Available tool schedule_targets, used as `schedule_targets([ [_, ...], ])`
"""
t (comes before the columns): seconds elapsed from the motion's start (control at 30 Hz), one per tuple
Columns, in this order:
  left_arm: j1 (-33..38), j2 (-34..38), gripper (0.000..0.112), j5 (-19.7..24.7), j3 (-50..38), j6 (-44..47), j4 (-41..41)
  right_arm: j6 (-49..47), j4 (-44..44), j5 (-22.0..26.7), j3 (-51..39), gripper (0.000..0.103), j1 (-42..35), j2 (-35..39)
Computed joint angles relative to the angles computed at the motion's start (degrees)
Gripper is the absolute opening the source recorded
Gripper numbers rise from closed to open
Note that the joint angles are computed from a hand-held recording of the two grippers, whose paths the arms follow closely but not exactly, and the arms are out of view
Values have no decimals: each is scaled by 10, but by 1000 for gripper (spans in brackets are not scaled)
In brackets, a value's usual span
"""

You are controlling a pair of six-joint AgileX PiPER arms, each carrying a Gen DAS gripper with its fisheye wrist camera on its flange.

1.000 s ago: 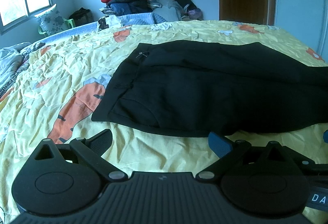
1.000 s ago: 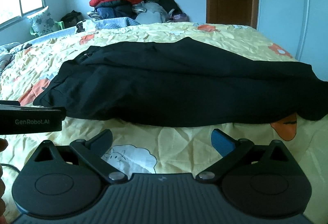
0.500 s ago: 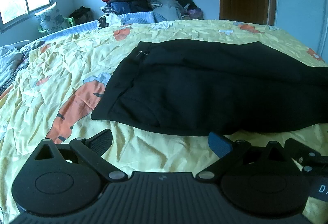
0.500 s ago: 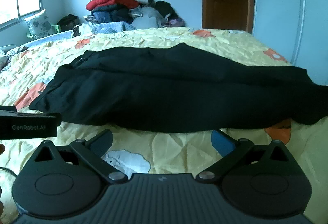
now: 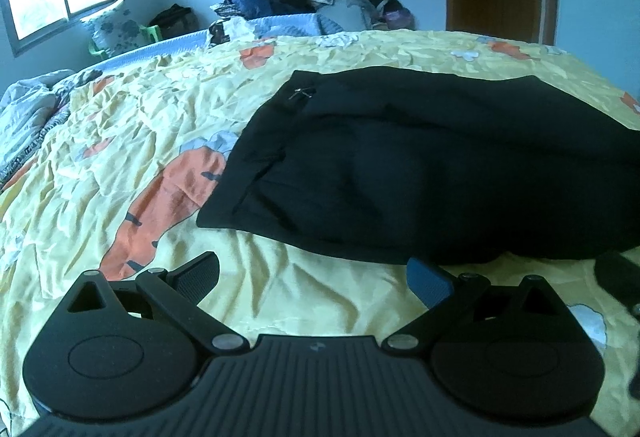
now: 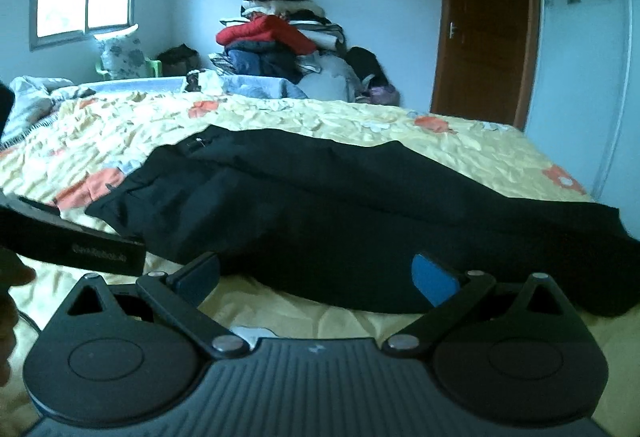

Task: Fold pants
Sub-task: 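Reach the right gripper to the black pants and close on the fabric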

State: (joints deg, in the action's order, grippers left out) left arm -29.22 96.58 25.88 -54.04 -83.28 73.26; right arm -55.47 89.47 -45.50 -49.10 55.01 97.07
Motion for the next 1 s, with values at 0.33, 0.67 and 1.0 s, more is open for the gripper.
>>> schedule_targets([
  [0.33,24,35,102,-3,-35,54,-45,5,-33,76,-11,103,-62,-18],
  [0.67,53,62,101,-28,-61,58,-43,175,-336,-47,31,103,-112,-13],
  [1.0,68,73,102,-41,-86,-33,63,316,-688,415,-342,103,-340,175],
])
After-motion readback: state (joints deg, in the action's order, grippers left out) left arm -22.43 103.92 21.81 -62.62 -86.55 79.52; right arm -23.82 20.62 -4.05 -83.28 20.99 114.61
